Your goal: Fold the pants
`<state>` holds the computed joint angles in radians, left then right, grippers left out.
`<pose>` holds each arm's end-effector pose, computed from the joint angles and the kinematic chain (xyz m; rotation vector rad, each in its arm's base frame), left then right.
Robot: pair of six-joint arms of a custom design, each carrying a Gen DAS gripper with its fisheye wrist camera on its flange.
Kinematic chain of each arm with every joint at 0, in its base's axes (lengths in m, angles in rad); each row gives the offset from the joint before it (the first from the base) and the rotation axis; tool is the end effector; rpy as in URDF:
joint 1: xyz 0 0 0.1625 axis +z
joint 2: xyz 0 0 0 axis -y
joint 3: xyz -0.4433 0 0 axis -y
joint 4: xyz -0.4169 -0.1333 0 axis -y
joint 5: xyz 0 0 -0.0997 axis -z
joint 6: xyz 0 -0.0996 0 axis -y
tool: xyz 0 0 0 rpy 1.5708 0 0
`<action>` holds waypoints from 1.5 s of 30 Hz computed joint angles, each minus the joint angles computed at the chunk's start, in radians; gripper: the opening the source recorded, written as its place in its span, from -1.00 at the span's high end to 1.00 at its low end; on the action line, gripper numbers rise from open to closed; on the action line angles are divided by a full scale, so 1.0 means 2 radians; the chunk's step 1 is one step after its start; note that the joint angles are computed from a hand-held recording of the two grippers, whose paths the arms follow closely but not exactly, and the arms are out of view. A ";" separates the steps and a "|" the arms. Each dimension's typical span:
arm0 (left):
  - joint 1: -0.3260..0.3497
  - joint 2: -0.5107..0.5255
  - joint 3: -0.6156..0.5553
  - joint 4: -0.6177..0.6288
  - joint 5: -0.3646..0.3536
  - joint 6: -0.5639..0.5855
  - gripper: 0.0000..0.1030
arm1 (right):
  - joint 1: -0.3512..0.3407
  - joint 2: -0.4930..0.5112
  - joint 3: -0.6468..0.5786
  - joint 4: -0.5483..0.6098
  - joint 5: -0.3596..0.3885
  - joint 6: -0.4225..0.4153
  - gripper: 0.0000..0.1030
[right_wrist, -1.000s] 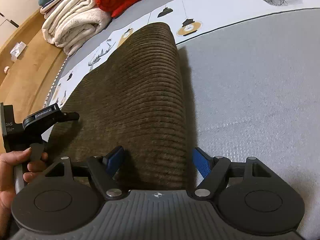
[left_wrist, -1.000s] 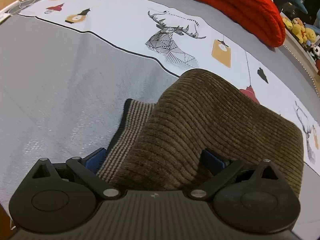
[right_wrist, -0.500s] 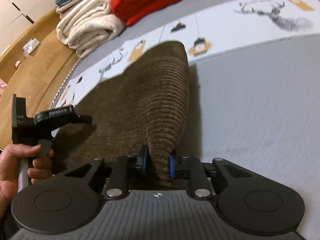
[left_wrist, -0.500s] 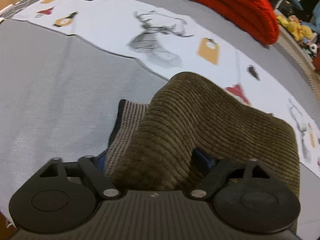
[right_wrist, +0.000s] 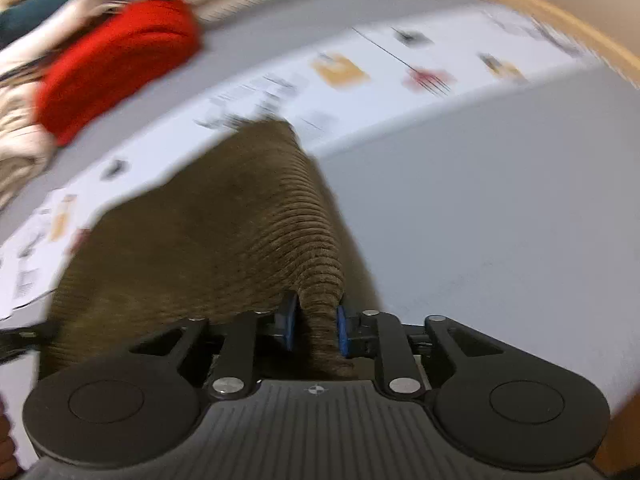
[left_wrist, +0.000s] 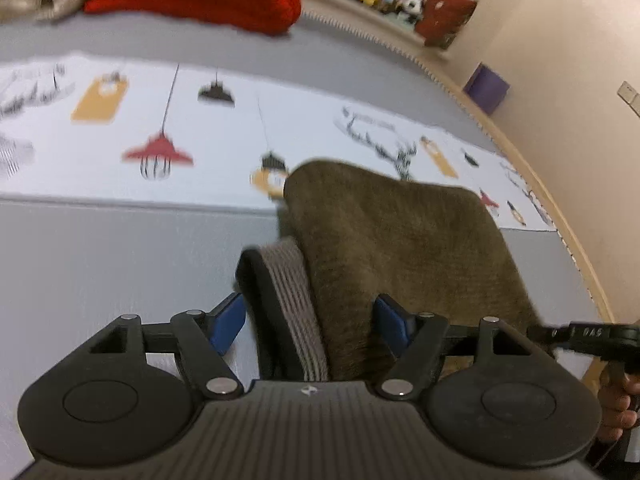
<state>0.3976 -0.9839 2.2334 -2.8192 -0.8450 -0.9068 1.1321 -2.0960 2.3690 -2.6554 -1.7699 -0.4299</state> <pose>-0.3624 -0.3685 0.0614 0.3514 2.6181 -0.8643 -0.0325 -0.3367 0.4388 -0.1179 -2.4911 0.8664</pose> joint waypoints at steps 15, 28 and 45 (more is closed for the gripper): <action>0.015 0.049 -0.023 -0.067 -0.017 0.059 0.55 | 0.011 0.001 0.048 -0.076 -0.021 -0.060 0.01; -0.027 -0.016 -0.017 0.167 0.032 -0.110 0.18 | 0.041 0.009 0.063 -0.108 -0.050 -0.085 -0.01; -0.073 0.026 -0.050 0.280 0.029 -0.032 0.15 | 0.065 0.021 0.072 -0.134 -0.085 -0.080 0.00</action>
